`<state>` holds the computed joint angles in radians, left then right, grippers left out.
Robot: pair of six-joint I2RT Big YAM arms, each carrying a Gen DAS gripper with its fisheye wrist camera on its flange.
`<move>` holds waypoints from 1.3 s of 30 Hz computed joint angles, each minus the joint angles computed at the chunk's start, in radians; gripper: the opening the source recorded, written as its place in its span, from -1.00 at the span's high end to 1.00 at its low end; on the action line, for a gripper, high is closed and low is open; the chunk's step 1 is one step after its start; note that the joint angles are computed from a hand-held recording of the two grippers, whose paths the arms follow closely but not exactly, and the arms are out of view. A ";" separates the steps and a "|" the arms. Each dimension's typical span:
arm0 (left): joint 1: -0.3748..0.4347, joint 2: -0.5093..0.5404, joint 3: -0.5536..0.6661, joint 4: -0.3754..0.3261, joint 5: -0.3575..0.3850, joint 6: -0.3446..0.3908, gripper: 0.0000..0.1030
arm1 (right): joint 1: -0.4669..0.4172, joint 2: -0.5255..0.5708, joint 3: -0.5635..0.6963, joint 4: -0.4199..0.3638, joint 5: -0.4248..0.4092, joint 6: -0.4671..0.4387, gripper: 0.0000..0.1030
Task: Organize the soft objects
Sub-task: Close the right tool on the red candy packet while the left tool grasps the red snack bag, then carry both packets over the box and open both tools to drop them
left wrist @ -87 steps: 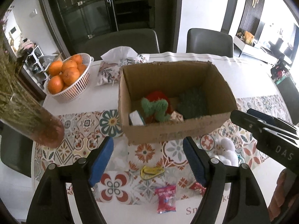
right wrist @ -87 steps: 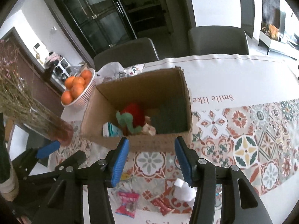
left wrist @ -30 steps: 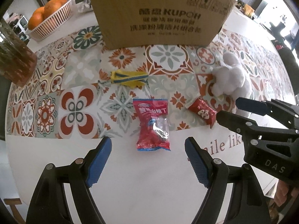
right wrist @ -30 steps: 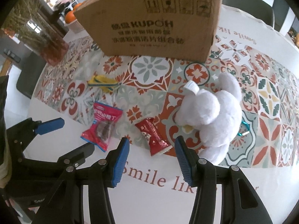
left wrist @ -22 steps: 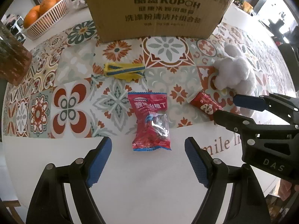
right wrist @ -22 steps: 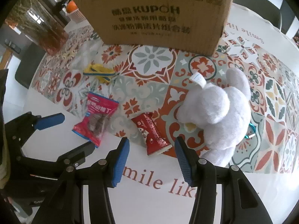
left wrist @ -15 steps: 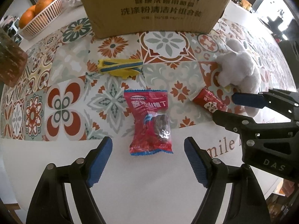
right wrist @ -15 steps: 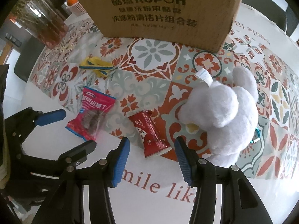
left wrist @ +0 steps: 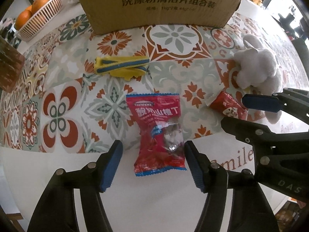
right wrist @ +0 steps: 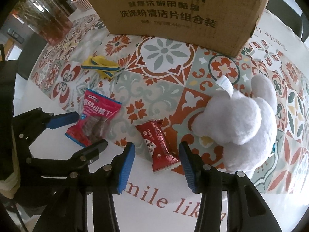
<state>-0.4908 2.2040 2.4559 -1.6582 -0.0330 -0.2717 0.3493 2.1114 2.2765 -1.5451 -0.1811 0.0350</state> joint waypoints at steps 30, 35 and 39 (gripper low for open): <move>0.042 -0.220 -0.309 0.215 0.060 -0.024 0.18 | 0.023 -0.146 -0.192 0.171 0.035 0.177 0.53; 0.036 -0.235 -0.318 0.234 0.069 -0.040 0.21 | 0.026 -0.182 -0.223 0.204 0.029 0.230 0.53; 0.036 -0.261 -0.340 0.248 0.069 -0.051 0.21 | 0.033 -0.196 -0.226 0.215 0.039 0.250 0.53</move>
